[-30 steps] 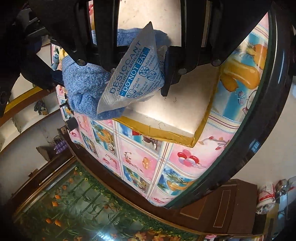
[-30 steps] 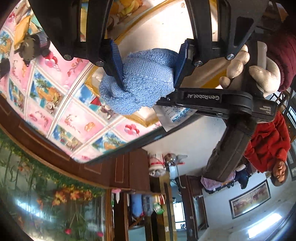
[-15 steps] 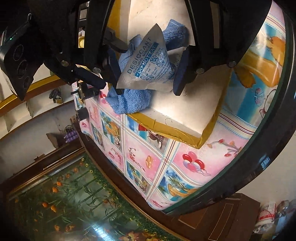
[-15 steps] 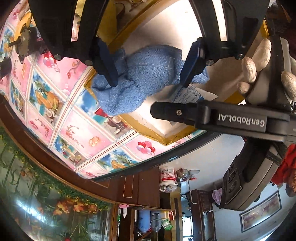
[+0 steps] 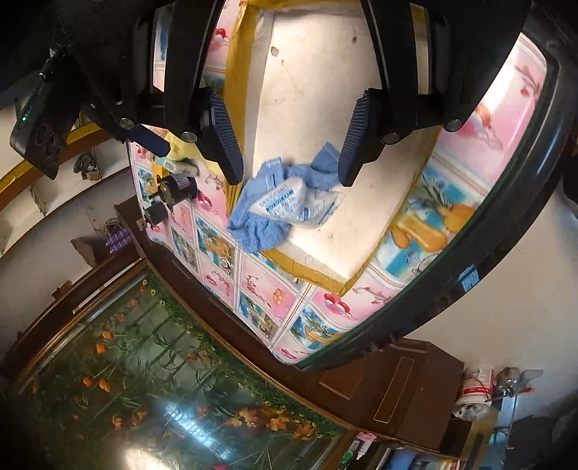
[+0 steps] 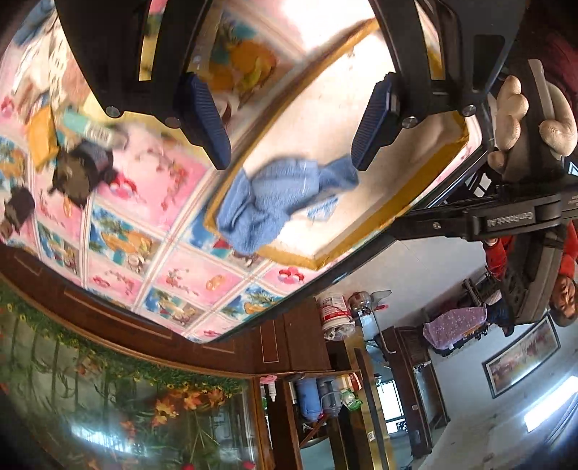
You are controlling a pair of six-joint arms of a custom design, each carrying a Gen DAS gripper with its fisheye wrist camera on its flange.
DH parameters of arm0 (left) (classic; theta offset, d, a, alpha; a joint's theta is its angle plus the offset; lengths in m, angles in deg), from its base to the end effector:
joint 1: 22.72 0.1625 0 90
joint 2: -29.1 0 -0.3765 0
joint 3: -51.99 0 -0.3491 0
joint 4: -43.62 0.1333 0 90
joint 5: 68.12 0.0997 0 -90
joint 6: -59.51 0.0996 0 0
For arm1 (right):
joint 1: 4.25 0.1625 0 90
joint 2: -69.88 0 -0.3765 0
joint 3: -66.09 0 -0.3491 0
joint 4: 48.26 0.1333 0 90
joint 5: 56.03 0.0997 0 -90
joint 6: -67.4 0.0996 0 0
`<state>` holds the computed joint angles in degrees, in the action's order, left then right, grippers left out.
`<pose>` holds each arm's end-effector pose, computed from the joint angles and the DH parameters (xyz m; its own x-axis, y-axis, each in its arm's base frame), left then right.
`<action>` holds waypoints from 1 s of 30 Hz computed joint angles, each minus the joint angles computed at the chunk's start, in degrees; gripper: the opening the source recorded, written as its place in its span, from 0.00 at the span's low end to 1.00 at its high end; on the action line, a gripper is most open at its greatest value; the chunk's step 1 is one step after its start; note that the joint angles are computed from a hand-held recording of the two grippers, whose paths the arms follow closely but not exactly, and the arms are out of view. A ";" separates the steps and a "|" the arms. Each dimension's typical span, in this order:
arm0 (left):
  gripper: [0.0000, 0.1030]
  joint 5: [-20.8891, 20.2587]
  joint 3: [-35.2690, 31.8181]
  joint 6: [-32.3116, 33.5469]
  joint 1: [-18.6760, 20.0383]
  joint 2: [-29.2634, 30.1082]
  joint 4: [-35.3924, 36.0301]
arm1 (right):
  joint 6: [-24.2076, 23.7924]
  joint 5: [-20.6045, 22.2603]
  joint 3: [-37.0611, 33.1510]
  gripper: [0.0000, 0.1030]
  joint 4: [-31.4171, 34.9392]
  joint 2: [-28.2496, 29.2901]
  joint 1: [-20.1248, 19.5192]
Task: Organize soft objects
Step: 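Withdraw both open tools from the tray back toward the heap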
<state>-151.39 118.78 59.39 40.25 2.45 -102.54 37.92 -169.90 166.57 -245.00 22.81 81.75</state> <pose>-0.2010 -0.7130 0.0388 -0.9002 0.4207 -0.1121 0.4349 0.8571 -0.2762 0.0511 -0.6022 0.1834 -0.7949 0.0442 0.6051 -0.4015 0.7094 -0.5793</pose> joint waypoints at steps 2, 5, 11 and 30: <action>0.53 0.89 4.07 0.16 -0.80 -1.79 -1.33 | 0.22 0.16 3.06 0.67 -2.60 -0.69 -0.19; 0.53 2.03 9.08 1.92 -2.50 -3.78 -2.38 | 0.25 0.50 8.17 0.67 -7.54 -2.36 -0.96; 0.53 0.18 15.69 5.96 -5.79 -5.23 -6.79 | 2.35 0.89 18.92 0.67 -18.19 -9.73 -4.66; 0.54 28.74 31.92 11.20 -14.45 -2.78 -35.49 | 11.53 9.85 20.51 0.67 -7.89 -13.15 -6.97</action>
<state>-122.65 150.70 70.59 25.79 -0.34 -138.03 49.45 -160.05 187.09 -252.89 9.65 74.79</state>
